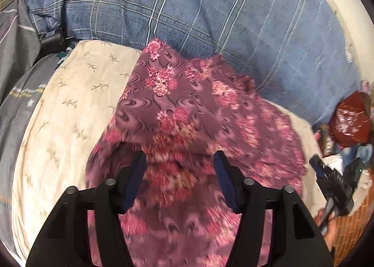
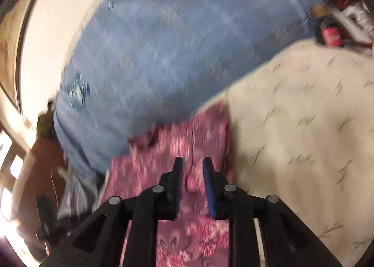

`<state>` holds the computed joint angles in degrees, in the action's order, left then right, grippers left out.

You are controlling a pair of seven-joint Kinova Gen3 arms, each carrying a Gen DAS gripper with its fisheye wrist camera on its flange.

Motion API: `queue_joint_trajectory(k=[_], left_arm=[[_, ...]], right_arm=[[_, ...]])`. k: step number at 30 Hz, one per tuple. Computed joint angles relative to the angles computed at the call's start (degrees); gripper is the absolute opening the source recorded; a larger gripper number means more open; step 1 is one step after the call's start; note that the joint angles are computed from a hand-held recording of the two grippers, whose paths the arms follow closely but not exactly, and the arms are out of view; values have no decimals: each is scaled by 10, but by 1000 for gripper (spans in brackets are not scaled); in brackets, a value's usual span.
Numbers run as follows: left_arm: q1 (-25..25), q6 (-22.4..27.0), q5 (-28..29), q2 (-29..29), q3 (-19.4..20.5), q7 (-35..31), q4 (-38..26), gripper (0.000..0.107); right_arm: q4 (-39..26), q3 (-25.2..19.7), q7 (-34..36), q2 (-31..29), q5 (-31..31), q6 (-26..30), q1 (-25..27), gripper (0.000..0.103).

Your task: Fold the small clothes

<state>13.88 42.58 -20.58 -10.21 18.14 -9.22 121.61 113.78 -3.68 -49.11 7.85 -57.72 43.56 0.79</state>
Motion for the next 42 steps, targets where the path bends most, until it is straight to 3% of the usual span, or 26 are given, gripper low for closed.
queue_joint_trajectory(k=[3, 5, 7, 9, 11, 14, 17, 20, 26, 31, 35, 37, 38, 39, 42], left_arm=[[7, -20, 49, 55, -51, -55, 6, 59], [11, 9, 46, 50, -38, -65, -10, 59], [29, 33, 56, 19, -32, -77, -13, 59], [42, 72, 66, -20, -12, -81, -11, 59], [51, 116, 80, -63, 12, -82, -3, 60], [55, 171, 121, -125, 33, -88, 13, 64], [58, 236, 175, -190, 46, -85, 34, 64], [56, 272, 229, -236, 65, -79, 54, 64], [53, 238, 362, -345, 63, -77, 129, 64], [27, 234, 419, -398, 73, -88, 150, 64], [12, 218, 467, -406, 74, -124, 168, 64], [-6, 217, 480, -407, 83, -138, 171, 63], [-14, 222, 484, -415, 87, -140, 168, 56], [-19, 223, 489, -424, 86, -144, 168, 37], [-31, 210, 510, -442, 72, -167, 174, 7]], right_arm=[[-3, 43, -35, 30, 68, -8, -65, 11], [-22, 47, -78, 21, 106, 20, -64, 15], [-40, 17, -115, 5, 135, 61, -23, 17], [-46, -12, -118, -17, 160, 97, 20, 34], [-42, -41, -95, -41, 171, 141, 73, 42], [-23, -62, -50, -83, 196, 201, 153, 44], [12, -40, -12, -125, 227, 261, 206, 45], [43, 27, 19, -145, 238, 315, 225, 45], [75, 37, 66, -144, 245, 405, 309, 46], [99, 57, 104, -153, 258, 432, 264, 46], [114, 9, 142, -174, 270, 427, 278, 46], [116, 11, 152, -178, 269, 429, 278, 38], [120, 9, 164, -182, 267, 428, 278, 21], [119, 16, 182, -186, 268, 430, 271, 5], [115, 26, 223, -199, 269, 446, 268, 5]])
